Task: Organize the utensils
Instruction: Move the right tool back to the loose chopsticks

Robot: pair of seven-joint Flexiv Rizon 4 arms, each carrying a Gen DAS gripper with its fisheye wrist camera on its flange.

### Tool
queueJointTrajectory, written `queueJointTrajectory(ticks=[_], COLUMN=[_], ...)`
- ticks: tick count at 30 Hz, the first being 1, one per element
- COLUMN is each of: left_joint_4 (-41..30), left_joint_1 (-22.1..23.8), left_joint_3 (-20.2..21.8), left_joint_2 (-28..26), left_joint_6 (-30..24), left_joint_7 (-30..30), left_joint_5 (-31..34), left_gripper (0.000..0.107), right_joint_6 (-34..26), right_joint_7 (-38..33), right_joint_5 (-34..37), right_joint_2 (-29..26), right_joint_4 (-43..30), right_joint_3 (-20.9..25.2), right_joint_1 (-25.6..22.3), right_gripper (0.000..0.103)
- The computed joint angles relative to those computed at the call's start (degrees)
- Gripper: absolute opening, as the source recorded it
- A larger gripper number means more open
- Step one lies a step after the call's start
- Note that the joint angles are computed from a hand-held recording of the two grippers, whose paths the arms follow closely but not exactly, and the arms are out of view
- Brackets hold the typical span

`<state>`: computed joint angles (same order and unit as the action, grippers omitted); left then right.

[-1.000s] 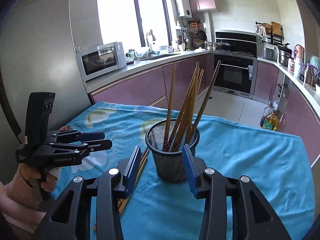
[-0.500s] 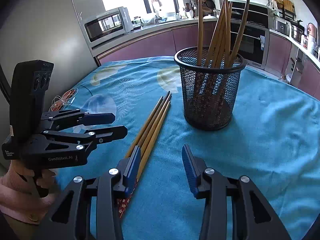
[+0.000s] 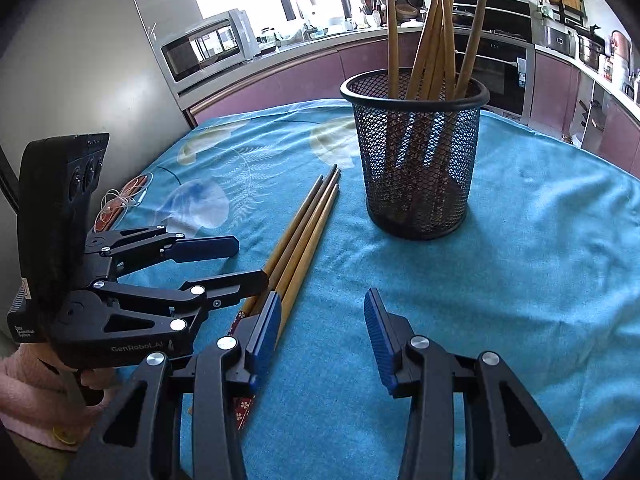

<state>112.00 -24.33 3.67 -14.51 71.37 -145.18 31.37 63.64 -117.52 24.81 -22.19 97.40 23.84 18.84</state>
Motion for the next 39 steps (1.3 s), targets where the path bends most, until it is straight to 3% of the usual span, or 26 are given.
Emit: queueJointTrajectory(ticks=[12,32,39], left_joint_4=[0.67,3.12,3.55], left_joint_1=[0.45,1.82,2.14], left_joint_3=[-0.2,-0.52,-0.41], left_joint_2=[0.39,1.44,1.35], left_joint_6=[-0.02,2.33,3.03], left_joint_7=[1.59,2.66,2.99], left_joint_5=[-0.64,-2.87,-3.76], left_gripper=[0.045,0.034,0.036], right_joint_6=[1.03,3.79,5.5], right_joint_7=[0.99,8.33,11.28], right_joint_5=[-2.5,-12.76,-17.37], right_joint_2=[-0.29,-1.42,-1.79], right_joint_4=[0.77,2.49,3.59], right_joint_3=[-0.43,-1.87,-3.14], right_joint_1=[1.54,3.7,4.96], right_gripper=[0.041,0.041,0.031])
